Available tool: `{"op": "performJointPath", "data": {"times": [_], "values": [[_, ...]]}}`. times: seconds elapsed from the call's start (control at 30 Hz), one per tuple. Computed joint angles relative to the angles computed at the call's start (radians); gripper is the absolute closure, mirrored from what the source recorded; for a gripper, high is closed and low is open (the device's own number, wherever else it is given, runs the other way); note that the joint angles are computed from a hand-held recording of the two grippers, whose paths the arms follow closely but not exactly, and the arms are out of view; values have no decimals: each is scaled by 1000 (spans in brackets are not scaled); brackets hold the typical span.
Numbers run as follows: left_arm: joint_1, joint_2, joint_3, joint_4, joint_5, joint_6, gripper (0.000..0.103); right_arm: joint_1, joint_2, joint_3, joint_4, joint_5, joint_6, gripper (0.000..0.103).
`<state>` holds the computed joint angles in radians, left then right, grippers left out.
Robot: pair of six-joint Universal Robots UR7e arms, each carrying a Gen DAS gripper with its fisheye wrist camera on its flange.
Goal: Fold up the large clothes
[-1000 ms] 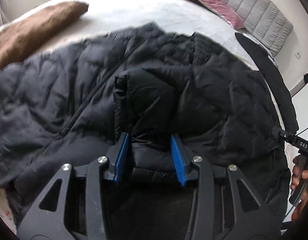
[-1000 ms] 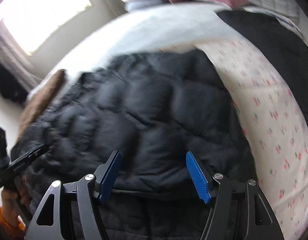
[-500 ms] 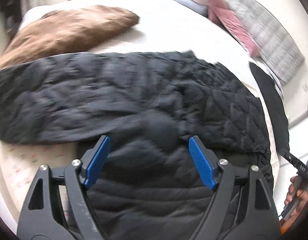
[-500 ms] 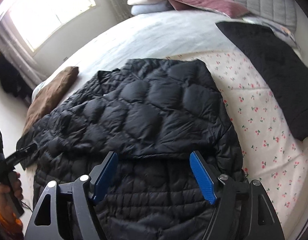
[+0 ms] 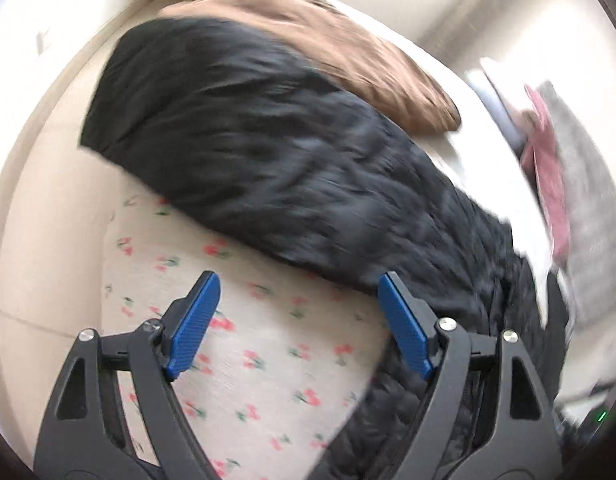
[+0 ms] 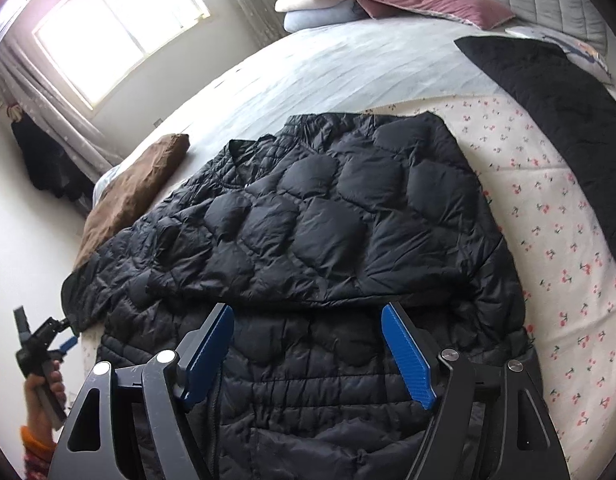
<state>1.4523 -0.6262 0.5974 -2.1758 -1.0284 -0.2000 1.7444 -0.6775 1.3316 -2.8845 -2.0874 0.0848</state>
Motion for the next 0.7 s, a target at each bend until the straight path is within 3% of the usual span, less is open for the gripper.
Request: {"op": "performJointPath", "data": {"times": [0.17, 0.27, 0.37, 0.5, 0.53, 0.6, 0.7], "values": [[53, 8, 13, -156, -81, -80, 22, -1, 7, -6, 10, 4, -15, 25], [69, 30, -4, -252, -99, -96, 29, -8, 7, -4, 14, 23, -9, 25], [82, 77, -71, -287, -92, -128, 45, -14, 8, -5, 21, 28, 6, 25], [97, 97, -112, -291, -116, -208, 86, -18, 4, 1, 15, 27, 11, 25], [97, 97, -113, -297, -122, -211, 93, -18, 2, 4, 9, 28, 8, 25], [84, 73, -65, -356, -111, -180, 96, -18, -2, 8, 3, 28, 4, 25], [46, 43, -5, -453, -88, -43, 98, -18, -7, 14, -6, 25, 4, 25]]}}
